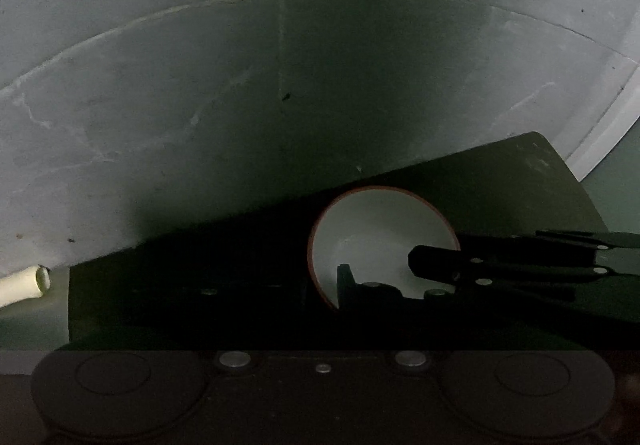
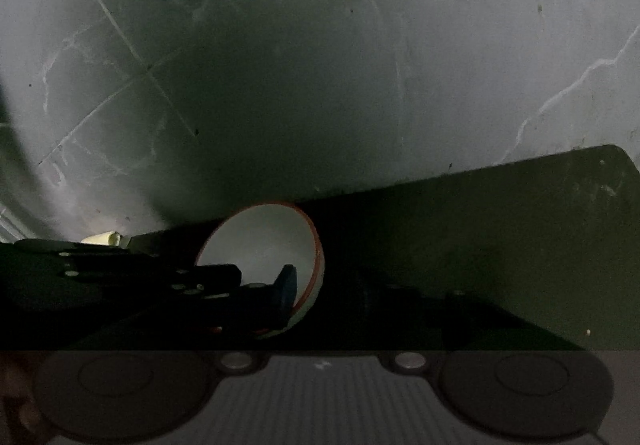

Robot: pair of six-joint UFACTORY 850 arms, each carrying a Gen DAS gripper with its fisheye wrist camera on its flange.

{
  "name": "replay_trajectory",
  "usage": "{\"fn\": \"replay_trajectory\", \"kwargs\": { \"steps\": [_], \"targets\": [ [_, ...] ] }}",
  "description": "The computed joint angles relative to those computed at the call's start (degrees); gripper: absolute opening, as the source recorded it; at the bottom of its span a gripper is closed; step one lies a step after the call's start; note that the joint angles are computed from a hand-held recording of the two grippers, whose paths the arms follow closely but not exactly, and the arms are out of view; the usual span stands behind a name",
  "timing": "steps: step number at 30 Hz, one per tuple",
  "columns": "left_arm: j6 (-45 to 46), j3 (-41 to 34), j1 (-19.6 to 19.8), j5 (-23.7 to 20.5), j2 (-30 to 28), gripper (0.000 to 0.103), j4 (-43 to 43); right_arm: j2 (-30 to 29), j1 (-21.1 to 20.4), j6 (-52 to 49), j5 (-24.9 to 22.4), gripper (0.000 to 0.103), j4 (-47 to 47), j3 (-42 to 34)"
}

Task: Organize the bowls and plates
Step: 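Close both grippers on the rim of the remaining white bowl, then lift the white bowl with both grippers and carry it over the bowl stack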

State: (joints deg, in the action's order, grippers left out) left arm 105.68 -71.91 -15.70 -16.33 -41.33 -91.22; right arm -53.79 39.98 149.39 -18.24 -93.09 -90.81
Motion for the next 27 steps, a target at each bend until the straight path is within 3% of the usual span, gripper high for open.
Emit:
{"fn": "replay_trajectory", "kwargs": {
  "steps": [4, 11, 19, 24, 27],
  "targets": [
    [-1.61, 1.25, 0.64, -1.94, 1.18, 0.014, 1.98, 1.12, -0.15, 7.2, 2.63, 0.021, -6.94, 1.68],
    [3.05, 4.71, 1.72, -4.1, 2.98, 0.013, -1.02, 2.21, 1.7, 5.82, 2.21, 0.021, -3.41, 2.99],
    [11.63, 11.72, 3.48, -8.29, 8.52, 0.014, -6.34, 4.99, 5.56, 2.72, -3.44, 0.021, 3.13, 4.79],
    [11.65, 12.15, 3.16, -8.4, 8.04, 0.013, -5.71, 4.99, 7.49, -1.4, -5.52, 0.021, 10.06, 4.26],
    [12.7, 13.91, 3.78, -8.66, 9.37, 0.014, -6.01, 4.84, 8.66, -3.02, -7.12, 0.016, 13.63, 3.89]
  ]
}}
